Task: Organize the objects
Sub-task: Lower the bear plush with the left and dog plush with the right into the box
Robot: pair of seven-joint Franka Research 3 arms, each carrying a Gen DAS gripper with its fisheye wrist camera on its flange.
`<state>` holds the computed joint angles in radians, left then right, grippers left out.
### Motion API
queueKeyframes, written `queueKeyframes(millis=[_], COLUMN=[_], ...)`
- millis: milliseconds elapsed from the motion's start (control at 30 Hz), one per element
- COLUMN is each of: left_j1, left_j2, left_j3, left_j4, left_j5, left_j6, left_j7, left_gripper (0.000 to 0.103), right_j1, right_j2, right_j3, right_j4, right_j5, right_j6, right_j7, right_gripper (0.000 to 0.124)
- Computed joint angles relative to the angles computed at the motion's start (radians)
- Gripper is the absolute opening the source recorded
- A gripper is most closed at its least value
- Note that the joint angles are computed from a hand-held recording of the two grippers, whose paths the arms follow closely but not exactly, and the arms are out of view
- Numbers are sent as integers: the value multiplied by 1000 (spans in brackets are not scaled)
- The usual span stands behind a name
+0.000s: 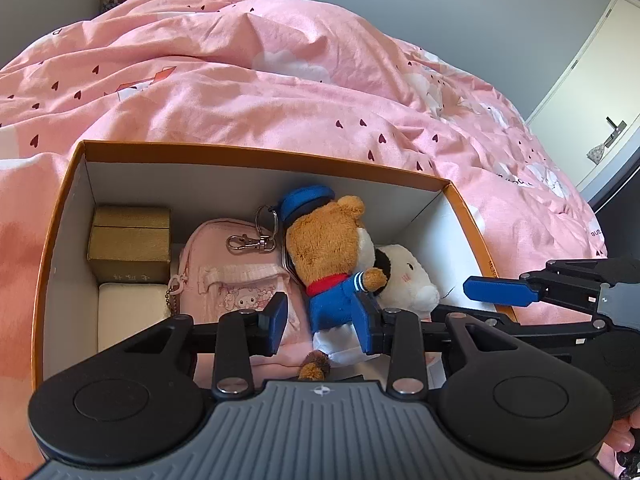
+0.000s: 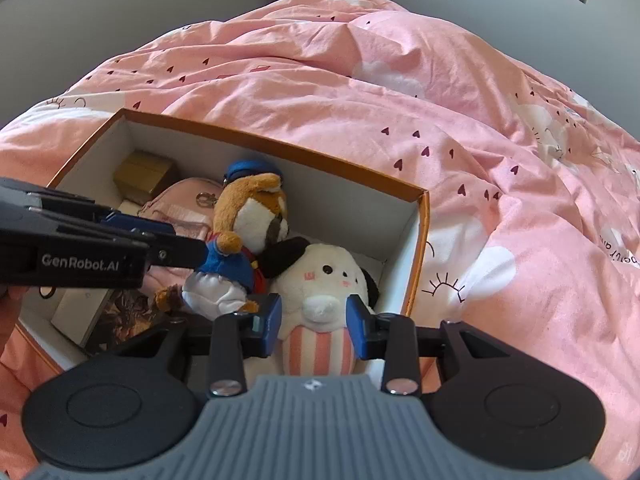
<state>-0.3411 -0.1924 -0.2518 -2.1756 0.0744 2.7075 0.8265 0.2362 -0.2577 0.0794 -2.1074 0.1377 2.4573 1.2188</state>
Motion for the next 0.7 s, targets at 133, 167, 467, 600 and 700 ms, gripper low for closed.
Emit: queueKeyframes(millis=[133, 167, 467, 600, 700], left_j1=[-33, -32, 4, -4, -3], left_j2=[4, 8, 72, 72, 74], left_j3=[24, 20, -18, -4, -1], left_j4=[-15, -11, 46, 48, 54], left_j5=[-103, -103, 8, -37, -51], left_j6=[54, 55, 1, -2, -13], left_j7=[68, 66, -102, -60, -36], left_gripper=[41, 41, 47, 47, 47], right_j1=[5, 6, 9, 15, 10], right_j2=[4, 6, 35, 51, 82], right_j3=[5, 7, 17, 27, 40], right_j4=[-5, -7, -13, -22, -5], right_j5=[-30, -40, -122, -181, -249], right_j6=[-9, -8, 21, 62, 76], right_j7=[-50, -64, -148, -204, -201], right_gripper=[38, 38, 49, 54, 54])
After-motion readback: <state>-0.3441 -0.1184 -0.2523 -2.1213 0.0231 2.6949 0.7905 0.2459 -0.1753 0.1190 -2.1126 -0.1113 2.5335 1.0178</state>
